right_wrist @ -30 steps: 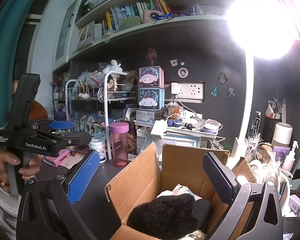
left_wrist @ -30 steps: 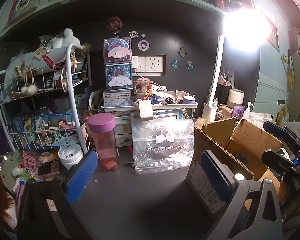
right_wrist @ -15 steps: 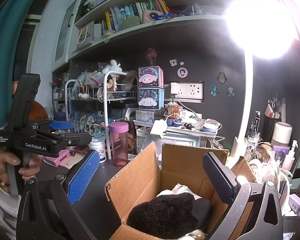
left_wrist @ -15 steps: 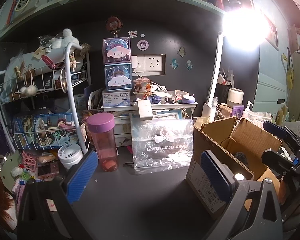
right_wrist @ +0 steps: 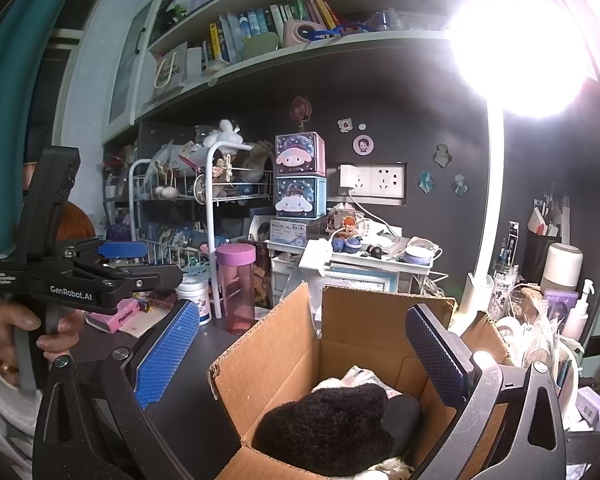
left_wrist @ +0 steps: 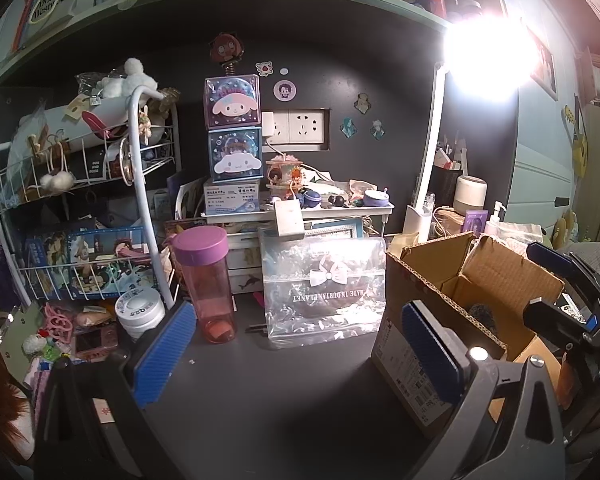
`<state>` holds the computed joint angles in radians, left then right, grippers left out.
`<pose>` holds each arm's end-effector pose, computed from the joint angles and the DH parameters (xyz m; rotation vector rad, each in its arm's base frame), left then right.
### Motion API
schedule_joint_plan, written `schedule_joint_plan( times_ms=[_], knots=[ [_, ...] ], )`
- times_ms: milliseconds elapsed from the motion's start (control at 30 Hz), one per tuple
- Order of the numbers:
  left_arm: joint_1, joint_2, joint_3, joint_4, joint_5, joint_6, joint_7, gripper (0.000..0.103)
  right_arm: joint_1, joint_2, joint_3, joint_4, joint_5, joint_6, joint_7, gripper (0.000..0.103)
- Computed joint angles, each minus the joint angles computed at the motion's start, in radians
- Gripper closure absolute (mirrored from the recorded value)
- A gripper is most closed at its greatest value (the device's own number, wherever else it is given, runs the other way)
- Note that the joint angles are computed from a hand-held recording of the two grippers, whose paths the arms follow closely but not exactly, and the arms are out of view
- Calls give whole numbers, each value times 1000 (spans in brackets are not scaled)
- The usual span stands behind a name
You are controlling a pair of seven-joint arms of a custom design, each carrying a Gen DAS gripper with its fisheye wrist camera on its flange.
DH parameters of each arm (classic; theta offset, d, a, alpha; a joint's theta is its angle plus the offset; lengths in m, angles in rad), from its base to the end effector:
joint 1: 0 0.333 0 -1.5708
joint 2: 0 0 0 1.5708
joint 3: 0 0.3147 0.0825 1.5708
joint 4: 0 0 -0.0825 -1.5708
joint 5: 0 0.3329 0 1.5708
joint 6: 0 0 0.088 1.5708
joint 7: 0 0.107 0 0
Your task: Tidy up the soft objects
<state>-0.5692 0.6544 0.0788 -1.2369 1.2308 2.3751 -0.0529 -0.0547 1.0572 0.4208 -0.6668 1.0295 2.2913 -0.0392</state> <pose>0.6392 -0.3500 0.4604 -1.7184 1.1938 -0.8003 0.7790 0.1046 0.4452 -1.7491 0.3889 -0.4237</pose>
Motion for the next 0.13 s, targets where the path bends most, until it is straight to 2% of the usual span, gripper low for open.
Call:
schedule_joint_plan(
  times_ms=[133],
  knots=[
    [1,2,-1,2,-2,1,4,1,3,10,0,18,-5,-5,8,0]
  ],
)
